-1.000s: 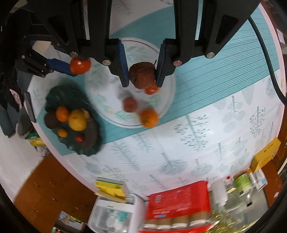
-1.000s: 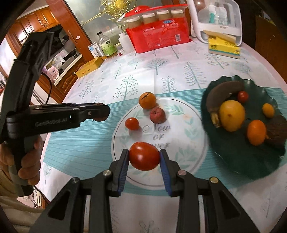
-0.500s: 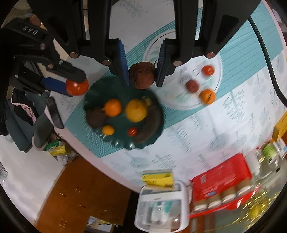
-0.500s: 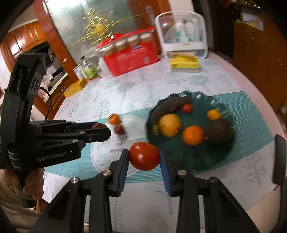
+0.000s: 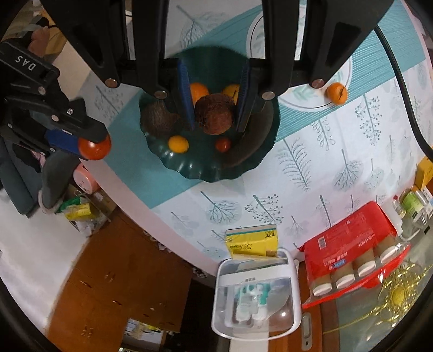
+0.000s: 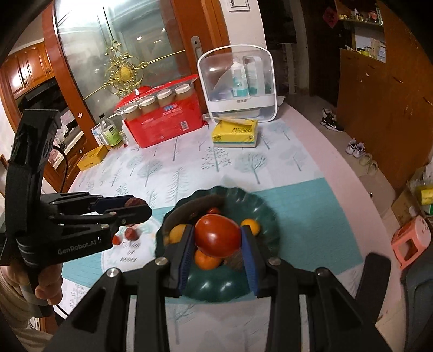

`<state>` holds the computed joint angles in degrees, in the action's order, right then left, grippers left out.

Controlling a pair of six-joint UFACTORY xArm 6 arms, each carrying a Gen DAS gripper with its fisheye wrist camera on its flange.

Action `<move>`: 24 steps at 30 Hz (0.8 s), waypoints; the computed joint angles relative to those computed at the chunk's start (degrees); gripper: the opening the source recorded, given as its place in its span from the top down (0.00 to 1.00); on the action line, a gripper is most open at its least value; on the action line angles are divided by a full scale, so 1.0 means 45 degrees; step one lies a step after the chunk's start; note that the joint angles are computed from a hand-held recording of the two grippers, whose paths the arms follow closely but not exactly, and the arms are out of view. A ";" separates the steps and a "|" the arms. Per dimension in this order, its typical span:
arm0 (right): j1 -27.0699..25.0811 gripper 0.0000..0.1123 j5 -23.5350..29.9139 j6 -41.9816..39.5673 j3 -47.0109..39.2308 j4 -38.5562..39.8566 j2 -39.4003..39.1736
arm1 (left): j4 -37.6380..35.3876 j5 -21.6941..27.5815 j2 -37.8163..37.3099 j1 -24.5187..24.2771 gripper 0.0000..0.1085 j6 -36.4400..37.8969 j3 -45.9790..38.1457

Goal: Organize fruits
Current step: 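Lower the tomato and lychee into the green bowl and open both tools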

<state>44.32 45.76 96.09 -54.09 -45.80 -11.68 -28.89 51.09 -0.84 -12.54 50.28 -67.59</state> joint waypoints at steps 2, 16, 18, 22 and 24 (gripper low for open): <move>-0.0657 0.69 -0.0928 -0.0454 0.0427 0.0216 -0.0084 | 0.0382 -0.0488 0.0538 -0.0349 0.74 -0.0765 -0.0227; -0.3380 0.69 -0.6136 -0.6241 0.1164 0.4302 0.2665 | 0.2852 -0.2418 0.3708 -0.1329 0.74 -0.4714 -0.0948; -0.3387 0.69 -0.6377 -0.6806 0.1080 0.4673 0.2991 | 0.2979 -0.2581 0.3784 -0.1343 0.73 -0.4819 -0.0828; -0.3402 0.69 -0.6648 -0.7969 0.1014 0.5630 0.3393 | 0.3062 -0.2678 0.3906 -0.1367 0.72 -0.5027 -0.0790; -0.3392 0.68 -0.6649 -0.8363 0.1006 0.5959 0.3473 | 0.3171 -0.2797 0.3893 -0.1402 0.69 -0.5109 -0.0732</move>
<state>29.06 15.84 58.46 -49.56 -18.98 3.95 -14.62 38.50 16.68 -18.85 27.28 -70.88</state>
